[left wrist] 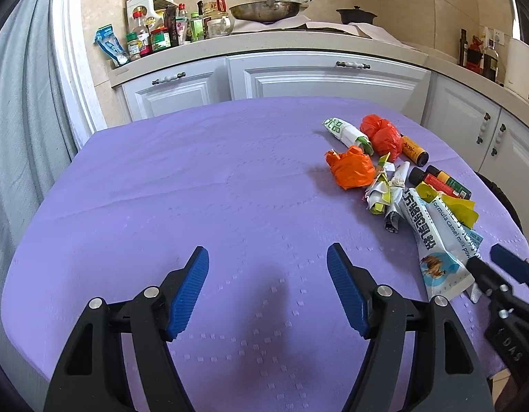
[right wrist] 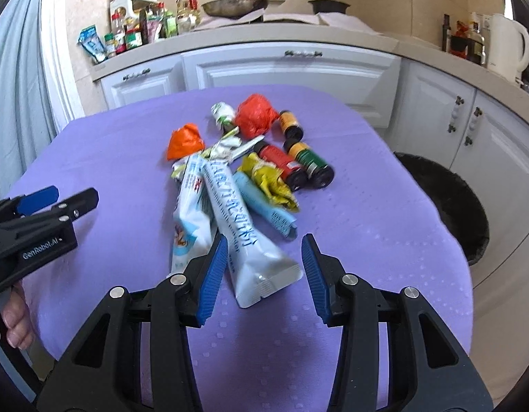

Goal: Collect trash
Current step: 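Grasp the large white milk-powder tube with the right gripper and lift it, then grasp the camel-print tube with the left gripper while the right gripper holds the milk-powder tube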

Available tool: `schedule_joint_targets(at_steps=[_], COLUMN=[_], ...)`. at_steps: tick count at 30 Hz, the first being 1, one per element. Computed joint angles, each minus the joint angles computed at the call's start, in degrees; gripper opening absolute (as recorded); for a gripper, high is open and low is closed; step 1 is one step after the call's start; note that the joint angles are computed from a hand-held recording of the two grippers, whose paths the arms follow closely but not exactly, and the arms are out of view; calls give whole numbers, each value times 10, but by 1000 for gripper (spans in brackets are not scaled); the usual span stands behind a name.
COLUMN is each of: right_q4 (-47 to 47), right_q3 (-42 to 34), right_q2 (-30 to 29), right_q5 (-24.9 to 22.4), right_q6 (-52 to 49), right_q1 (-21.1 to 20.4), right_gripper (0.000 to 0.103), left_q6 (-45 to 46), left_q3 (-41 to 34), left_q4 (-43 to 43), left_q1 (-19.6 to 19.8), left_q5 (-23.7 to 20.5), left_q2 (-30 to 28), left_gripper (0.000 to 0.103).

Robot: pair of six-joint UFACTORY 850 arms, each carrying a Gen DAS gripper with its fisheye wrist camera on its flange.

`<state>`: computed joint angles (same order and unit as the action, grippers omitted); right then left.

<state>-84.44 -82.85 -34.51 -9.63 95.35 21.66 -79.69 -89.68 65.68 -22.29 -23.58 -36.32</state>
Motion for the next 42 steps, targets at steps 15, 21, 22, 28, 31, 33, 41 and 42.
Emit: schedule_joint_targets(at_steps=[15, 21, 22, 28, 31, 33, 41, 42], right_q4=[-8, -81, -91, -196, -271, -308, -359, -355], right_q3=[-13, -4, -2, 15, 28, 37, 65, 67], right_q2=[-19, -14, -12, 5, 20, 29, 56, 58], right_q5=[-5, -4, -4, -1, -9, -16, -53, -58], right_q6=[-14, 50, 60, 167, 249, 290, 360, 360], right_q1=[1, 3, 4, 3, 3, 1, -10, -13], right_gripper=[34, 25, 24, 22, 22, 22, 22, 22], left_q6=[22, 24, 23, 15, 10, 11, 31, 41], left_q3=[-8, -8, -8, -6, -6, -8, -22, -26], left_q4=[-22, -24, -22, -14, -6, -5, -14, -23], left_q1=[-3, -5, -6, -8, -12, -14, -27, -28], left_q5=[-1, -4, -4, -4, -3, 0, 18, 23], left_q2=[-7, -8, -8, -6, -5, -5, -10, -12], left_gripper=[70, 70, 70, 70, 70, 70, 70, 70])
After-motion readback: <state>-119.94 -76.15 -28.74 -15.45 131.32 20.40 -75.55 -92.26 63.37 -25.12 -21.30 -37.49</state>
